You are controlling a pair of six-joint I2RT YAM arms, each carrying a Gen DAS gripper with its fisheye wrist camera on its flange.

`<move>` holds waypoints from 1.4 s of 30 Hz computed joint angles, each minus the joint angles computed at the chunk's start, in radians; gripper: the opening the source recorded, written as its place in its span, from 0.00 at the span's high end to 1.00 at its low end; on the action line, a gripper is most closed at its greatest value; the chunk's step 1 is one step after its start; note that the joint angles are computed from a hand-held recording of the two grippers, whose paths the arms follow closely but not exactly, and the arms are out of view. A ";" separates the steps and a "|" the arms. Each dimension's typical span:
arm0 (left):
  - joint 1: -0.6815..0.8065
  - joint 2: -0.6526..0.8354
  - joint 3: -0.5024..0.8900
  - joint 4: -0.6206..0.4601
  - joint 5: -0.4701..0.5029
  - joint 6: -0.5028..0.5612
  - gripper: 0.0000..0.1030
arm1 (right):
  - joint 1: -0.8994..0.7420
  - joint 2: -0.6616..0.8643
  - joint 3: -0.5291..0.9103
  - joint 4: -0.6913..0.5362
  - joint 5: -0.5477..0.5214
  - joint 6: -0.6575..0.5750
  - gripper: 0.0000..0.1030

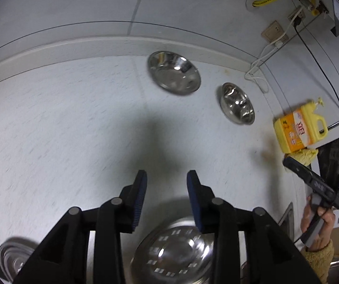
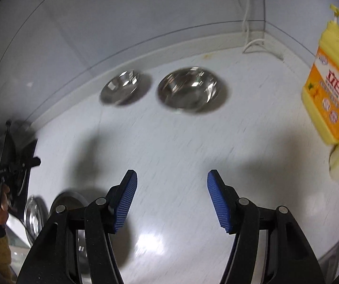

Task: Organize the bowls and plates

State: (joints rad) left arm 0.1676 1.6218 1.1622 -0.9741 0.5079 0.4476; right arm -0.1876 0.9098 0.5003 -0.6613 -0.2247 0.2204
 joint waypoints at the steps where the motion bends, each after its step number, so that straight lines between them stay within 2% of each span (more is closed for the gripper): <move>1: -0.032 0.018 0.009 0.024 -0.003 -0.029 0.68 | -0.054 0.071 0.016 0.045 -0.021 -0.031 0.44; 7: -0.168 0.128 0.051 0.128 0.010 -0.144 0.68 | -0.170 0.446 0.090 0.328 -0.083 -0.047 0.44; 13: -0.299 0.239 0.121 0.204 0.047 -0.239 0.68 | -0.162 0.693 0.214 0.433 -0.058 -0.063 0.44; 20: -0.415 0.344 0.206 0.288 0.099 -0.376 0.68 | -0.149 0.816 0.324 0.450 -0.012 -0.092 0.44; 23: -0.451 0.393 0.249 0.315 0.115 -0.436 0.68 | -0.161 0.850 0.355 0.456 -0.028 -0.099 0.44; 36: -0.548 0.560 0.357 0.403 0.054 -0.578 0.68 | -0.173 1.006 0.450 0.466 -0.076 -0.124 0.44; 42: -0.570 0.613 0.380 0.448 0.041 -0.641 0.70 | -0.169 1.038 0.467 0.467 -0.073 -0.124 0.63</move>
State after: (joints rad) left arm -0.4020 2.2345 1.5420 -0.5262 0.5486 -0.1937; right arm -0.3569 1.9475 0.9674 -0.1942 -0.2979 0.0961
